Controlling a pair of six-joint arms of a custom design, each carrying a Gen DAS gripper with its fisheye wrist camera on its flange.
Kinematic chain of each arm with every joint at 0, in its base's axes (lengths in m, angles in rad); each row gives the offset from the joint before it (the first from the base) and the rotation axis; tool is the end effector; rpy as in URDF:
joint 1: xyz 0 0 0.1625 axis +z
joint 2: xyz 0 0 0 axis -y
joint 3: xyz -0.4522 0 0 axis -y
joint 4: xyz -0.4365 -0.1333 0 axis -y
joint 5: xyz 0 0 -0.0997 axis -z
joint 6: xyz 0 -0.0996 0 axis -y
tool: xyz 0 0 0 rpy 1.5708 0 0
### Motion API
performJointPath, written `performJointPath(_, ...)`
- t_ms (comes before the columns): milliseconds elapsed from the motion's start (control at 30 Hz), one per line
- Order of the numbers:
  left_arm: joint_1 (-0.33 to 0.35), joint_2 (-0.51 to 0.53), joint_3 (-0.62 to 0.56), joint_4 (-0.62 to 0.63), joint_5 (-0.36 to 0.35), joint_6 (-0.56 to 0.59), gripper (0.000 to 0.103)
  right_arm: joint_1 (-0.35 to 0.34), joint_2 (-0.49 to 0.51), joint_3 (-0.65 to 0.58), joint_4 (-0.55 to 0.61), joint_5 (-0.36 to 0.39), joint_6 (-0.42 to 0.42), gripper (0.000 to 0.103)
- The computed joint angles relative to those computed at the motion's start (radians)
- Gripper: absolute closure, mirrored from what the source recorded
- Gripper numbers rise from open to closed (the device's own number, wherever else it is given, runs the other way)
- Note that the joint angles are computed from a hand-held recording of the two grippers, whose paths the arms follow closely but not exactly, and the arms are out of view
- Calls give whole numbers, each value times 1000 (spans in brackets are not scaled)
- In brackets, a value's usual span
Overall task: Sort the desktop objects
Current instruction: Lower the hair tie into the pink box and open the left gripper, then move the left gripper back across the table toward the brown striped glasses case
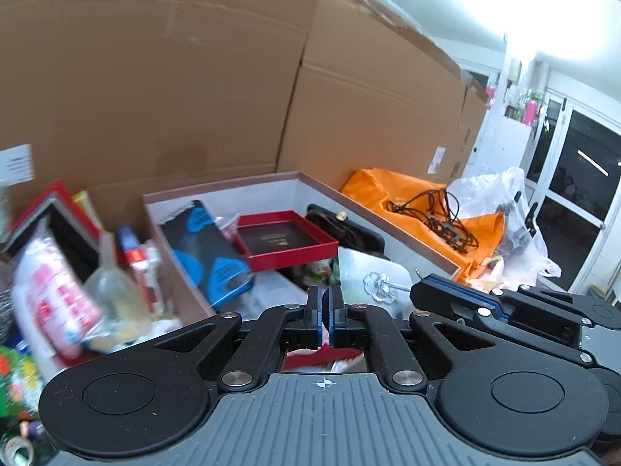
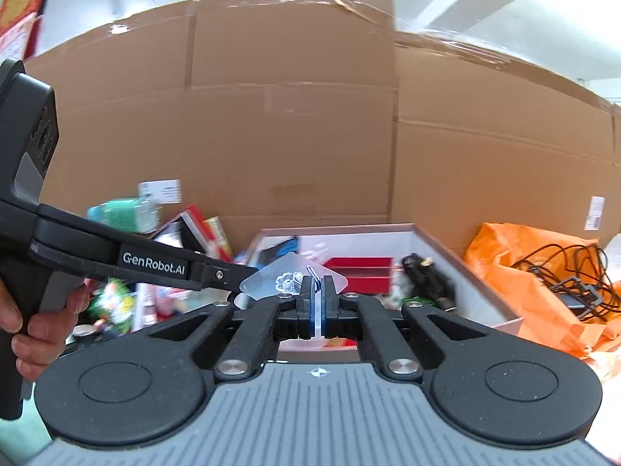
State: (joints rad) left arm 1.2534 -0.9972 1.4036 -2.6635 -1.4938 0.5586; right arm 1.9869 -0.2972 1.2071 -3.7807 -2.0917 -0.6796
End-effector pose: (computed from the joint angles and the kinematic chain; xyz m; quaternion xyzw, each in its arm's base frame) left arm -0.1115 -0.7911 0.3561 0.3874 0.8577 -0.3294 0.0764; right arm 0.4041 -0.7072 0.0233 0.2676 -0.7378 0.5528 0.2800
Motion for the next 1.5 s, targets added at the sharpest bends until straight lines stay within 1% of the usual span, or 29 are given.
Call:
performJointPath(233,-34,101,-81,15,74,4,103,-30,2,-52,8,-14,-15,100)
performJointPath(367,-37,160,-141,31,108,-29,103,-55,4,-80,36,-12,12,100)
performJointPath(500,-35,203,-183,32,150,-45,103,-81,0,-93,79,-5,68,100)
performJointPath(633,-35,216,-194,34,154,-37,103,-97,5,-106,111,-21,97,100)
performJointPath(767,-35,223,-197,23,148,-37,102,-103,3,-102,118,-14,112,98)
performJointPath(800,-33,223,-198,28,141,-35,93,-103,2,-101,118,-14,111,98)
performJointPath(833,-32,222,-198,33,131,-31,80,-102,3,-102,115,-14,105,95)
performJointPath(867,-30,220,-194,31,125,-27,76,-102,4,-102,113,-15,100,87)
performJointPath(900,-31,217,-183,11,128,-23,66,-100,5,-104,109,-17,96,81)
performJointPath(933,-31,214,-173,-8,128,-16,57,-100,6,-103,103,-16,91,66)
performJointPath(967,-33,212,-159,-47,143,-11,46,-99,10,-105,90,-18,85,63)
performJointPath(1000,-35,210,-146,-89,158,0,36,-98,13,-107,78,-22,79,61)
performJointPath(1033,-36,209,-138,-119,169,6,31,-98,10,-101,68,-21,79,56)
performJointPath(1067,-35,208,-139,-125,176,-9,24,-98,8,-97,57,-21,84,47)
performJointPath(1100,-33,206,-139,-127,181,-35,16,-99,4,-90,43,-21,91,43)
performJointPath(1133,-31,204,-139,-135,184,-61,12,-100,-1,-80,30,-17,98,33)
performJointPath(1167,-28,201,-138,-143,182,-81,3,-101,-8,-68,23,-10,105,25)
performJointPath(1200,-24,198,-138,-141,170,-95,0,-102,-14,-57,22,-4,109,22)
performJointPath(1267,-19,188,-134,-135,150,-103,0,-100,-21,-42,21,-2,100,20)
performJointPath(1300,-18,183,-128,-136,151,-100,0,-99,-21,-40,23,-3,93,18)
performJointPath(1367,-20,174,-113,-148,164,-88,0,-95,-22,-29,23,0,83,10)
performJointPath(1433,-22,162,-93,-160,176,-78,0,-92,-23,-18,22,6,82,4)
performJointPath(1500,-21,145,-68,-167,182,-72,0,-88,-22,-7,20,8,79,3)
